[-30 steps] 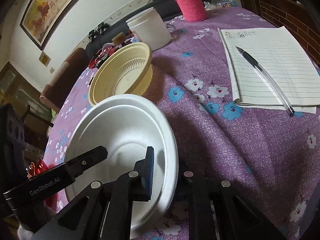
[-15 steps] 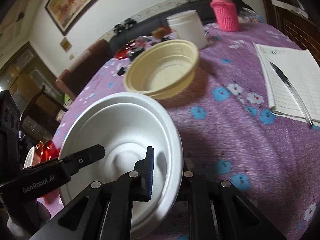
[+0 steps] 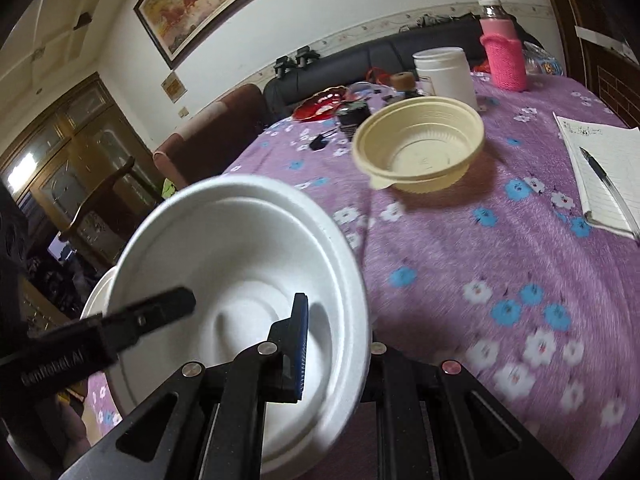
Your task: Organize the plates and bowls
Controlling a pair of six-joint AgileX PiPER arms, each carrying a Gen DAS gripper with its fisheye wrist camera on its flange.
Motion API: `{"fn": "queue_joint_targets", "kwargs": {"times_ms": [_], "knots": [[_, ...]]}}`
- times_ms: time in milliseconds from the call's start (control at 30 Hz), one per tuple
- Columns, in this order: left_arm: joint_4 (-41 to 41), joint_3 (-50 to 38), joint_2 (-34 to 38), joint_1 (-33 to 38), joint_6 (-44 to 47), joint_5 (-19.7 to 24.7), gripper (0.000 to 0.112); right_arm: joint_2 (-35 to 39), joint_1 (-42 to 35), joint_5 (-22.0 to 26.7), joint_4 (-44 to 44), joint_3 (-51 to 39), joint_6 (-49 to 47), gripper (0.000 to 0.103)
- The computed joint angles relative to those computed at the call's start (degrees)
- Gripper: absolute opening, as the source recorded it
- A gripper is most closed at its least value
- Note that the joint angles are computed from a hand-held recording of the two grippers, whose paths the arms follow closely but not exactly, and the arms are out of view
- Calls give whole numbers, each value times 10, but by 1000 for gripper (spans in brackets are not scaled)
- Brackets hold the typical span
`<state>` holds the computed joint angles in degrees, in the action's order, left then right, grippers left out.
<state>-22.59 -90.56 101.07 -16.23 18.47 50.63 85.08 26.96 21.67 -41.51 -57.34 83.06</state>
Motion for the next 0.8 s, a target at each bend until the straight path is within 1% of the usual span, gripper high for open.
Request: {"fn": "queue_joint_targets", "kwargs": {"times_ms": [100,233,400,500,667,733,800], "knots": [[-18,33,-38,17,27,-8,21,-8,42,42,-48,-8,59,14],[-46,63,-77,41,59,-7,21,-19,86,89,-71,-26,92,14],[-83,87,-118,80,94,2,21,-16,145,153,-87,-63,101,14],[-105,89,-129,107,111,19,21,-8,175,187,-92,-89,101,14],[-142,94,-144,156,143,46,21,12,215,225,-96,-132,99,14],[-157,94,-146,177,157,58,21,22,222,232,-93,-150,92,14],[-168,91,-147,195,167,67,21,29,222,230,-86,-164,84,14]]}}
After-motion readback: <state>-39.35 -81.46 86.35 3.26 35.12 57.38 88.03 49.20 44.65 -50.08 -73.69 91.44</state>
